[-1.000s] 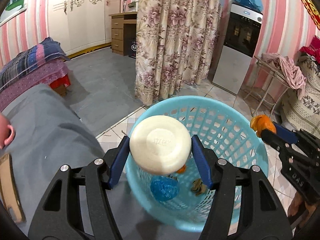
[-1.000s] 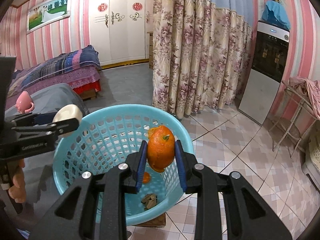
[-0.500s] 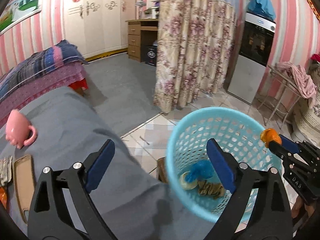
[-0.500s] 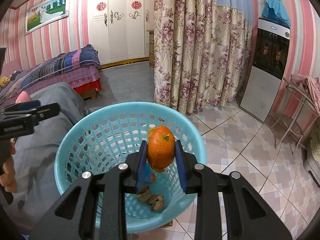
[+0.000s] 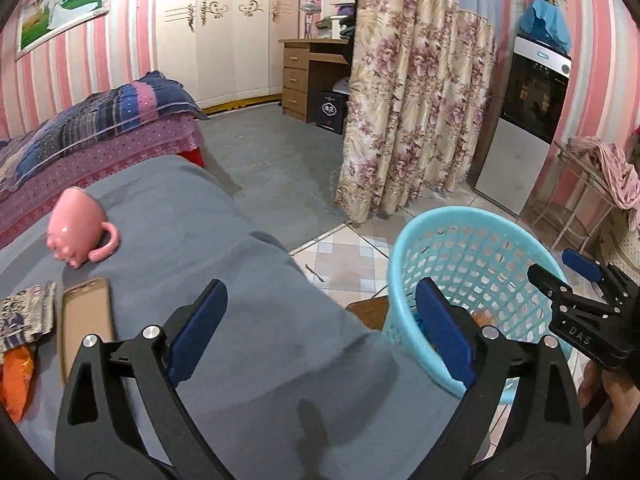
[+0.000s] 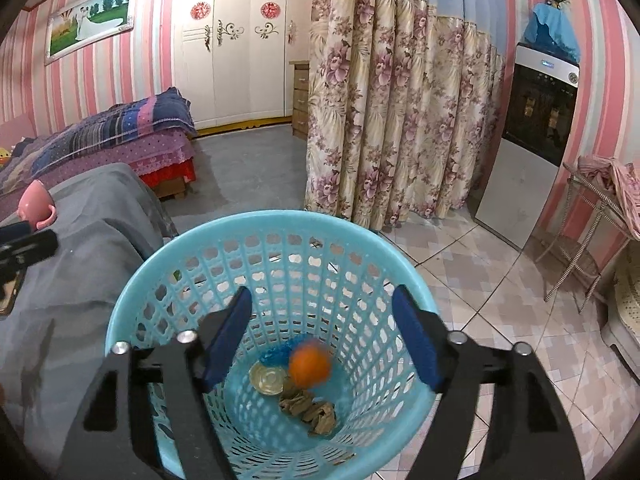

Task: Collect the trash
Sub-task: 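Open both grippers to drop the white cup and orange into the basket, then move both grippers back over the bed toward the cardboard tube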

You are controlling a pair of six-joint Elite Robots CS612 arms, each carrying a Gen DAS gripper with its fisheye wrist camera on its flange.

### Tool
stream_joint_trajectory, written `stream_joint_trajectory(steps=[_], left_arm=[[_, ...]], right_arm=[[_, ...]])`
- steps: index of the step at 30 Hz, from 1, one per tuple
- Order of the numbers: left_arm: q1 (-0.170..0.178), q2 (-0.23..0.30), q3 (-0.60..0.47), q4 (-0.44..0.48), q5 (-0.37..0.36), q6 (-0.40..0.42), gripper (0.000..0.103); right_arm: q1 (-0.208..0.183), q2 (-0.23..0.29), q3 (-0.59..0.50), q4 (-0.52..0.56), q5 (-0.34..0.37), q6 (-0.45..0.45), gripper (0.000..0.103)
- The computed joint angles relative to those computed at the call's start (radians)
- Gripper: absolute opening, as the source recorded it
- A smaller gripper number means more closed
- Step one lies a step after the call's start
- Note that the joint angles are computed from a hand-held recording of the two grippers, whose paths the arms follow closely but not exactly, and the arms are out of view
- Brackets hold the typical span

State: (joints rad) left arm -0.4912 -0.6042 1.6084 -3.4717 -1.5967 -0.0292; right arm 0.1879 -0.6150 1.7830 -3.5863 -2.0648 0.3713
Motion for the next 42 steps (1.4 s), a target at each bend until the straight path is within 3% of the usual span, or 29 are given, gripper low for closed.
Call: stream_joint_trajectory(steps=[2,5,9,18,31,38,42], left_arm=[[0.009,-0.007,0.016,-0.019,0.006,-0.005,0.094],[0.023,-0.021,0.035,-0.033,0.020,-0.011,0.094],[0.048,-0.042,0.061,-0.046,0.040,-0.039,0.094],[0.109,-0.082,0.124,-0.083,0.120,-0.081,0.096],[0.220,-0.109,0.189,-0.130,0.241,-0.111,0.097],[0.274,-0.100,0.187,-0.102,0.255,-0.152,0.097],[0.303,-0.081,0.177,-0.072,0.246,-0.185,0.097]], right_arm=[[0.001,-0.001,-0.004,0.013,-0.002,-0.003,0.075],[0.014,0.001,-0.012,0.008,-0.032,-0.009,0.087],[0.030,-0.002,-0.021,0.002,-0.051,-0.013,0.093],[0.075,-0.008,-0.084,0.011,0.002,-0.050,0.093],[0.168,0.055,-0.274,0.089,0.126,-0.154,0.093],[0.202,0.094,-0.379,0.143,0.163,-0.203,0.093],[0.211,0.114,-0.430,0.187,0.188,-0.180,0.093]])
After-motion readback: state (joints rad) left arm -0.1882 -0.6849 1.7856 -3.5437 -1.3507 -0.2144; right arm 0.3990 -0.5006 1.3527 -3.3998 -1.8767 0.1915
